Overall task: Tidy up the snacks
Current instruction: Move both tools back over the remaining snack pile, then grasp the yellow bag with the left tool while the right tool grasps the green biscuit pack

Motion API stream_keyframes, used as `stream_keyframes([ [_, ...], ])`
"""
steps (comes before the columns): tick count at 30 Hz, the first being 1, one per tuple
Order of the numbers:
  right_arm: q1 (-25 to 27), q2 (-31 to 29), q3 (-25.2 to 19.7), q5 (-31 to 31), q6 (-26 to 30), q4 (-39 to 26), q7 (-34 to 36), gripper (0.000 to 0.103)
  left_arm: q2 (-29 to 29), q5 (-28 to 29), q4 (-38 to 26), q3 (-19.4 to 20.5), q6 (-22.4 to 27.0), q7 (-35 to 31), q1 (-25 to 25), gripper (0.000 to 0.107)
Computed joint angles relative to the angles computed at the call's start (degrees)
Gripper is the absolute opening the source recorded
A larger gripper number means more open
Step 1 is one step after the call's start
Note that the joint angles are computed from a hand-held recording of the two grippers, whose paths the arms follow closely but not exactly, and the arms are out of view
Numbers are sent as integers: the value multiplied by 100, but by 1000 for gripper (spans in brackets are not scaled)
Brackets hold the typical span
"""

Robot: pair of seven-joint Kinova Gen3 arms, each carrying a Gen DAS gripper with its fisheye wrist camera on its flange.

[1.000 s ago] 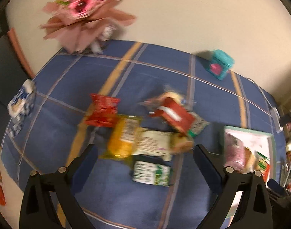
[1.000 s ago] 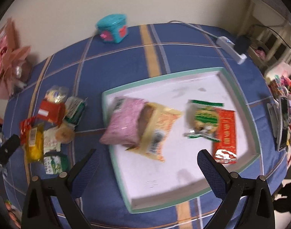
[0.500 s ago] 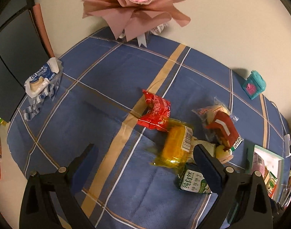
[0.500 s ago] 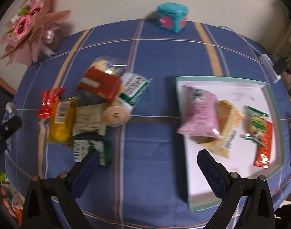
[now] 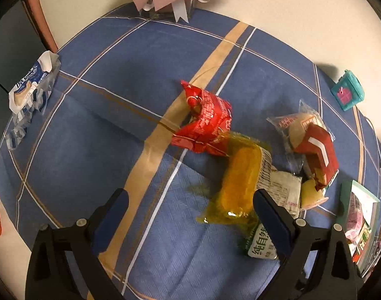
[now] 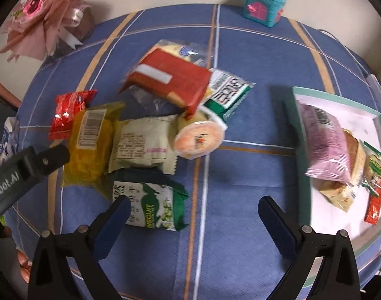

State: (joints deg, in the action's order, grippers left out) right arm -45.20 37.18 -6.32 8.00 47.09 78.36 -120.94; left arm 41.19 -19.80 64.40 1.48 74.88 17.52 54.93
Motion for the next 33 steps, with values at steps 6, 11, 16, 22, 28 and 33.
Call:
stream_keyframes([
  [6,-190,119,-44,58,-58,-100,61,103,-79,-72,113,-26,3,103,26,100],
  [11,-330,266,-70,50,-80,-220,127,103,-148,-105,216,-19,9,194,26,100],
  [16,-419,451,22,48,32,-365,43,103,-211,-200,292,-26,35,358,74,100],
  [22,-359,540,18,7,-17,-369,51,103,-203,-247,276,17,-32,352,47,100],
  [28,-386,545,43,48,-69,-295,23,103,-166,-273,184,12,-89,257,39,100],
  [33,-241,523,125,37,57,-284,-30,103,-86,-288,24,-4,-136,90,16,100],
])
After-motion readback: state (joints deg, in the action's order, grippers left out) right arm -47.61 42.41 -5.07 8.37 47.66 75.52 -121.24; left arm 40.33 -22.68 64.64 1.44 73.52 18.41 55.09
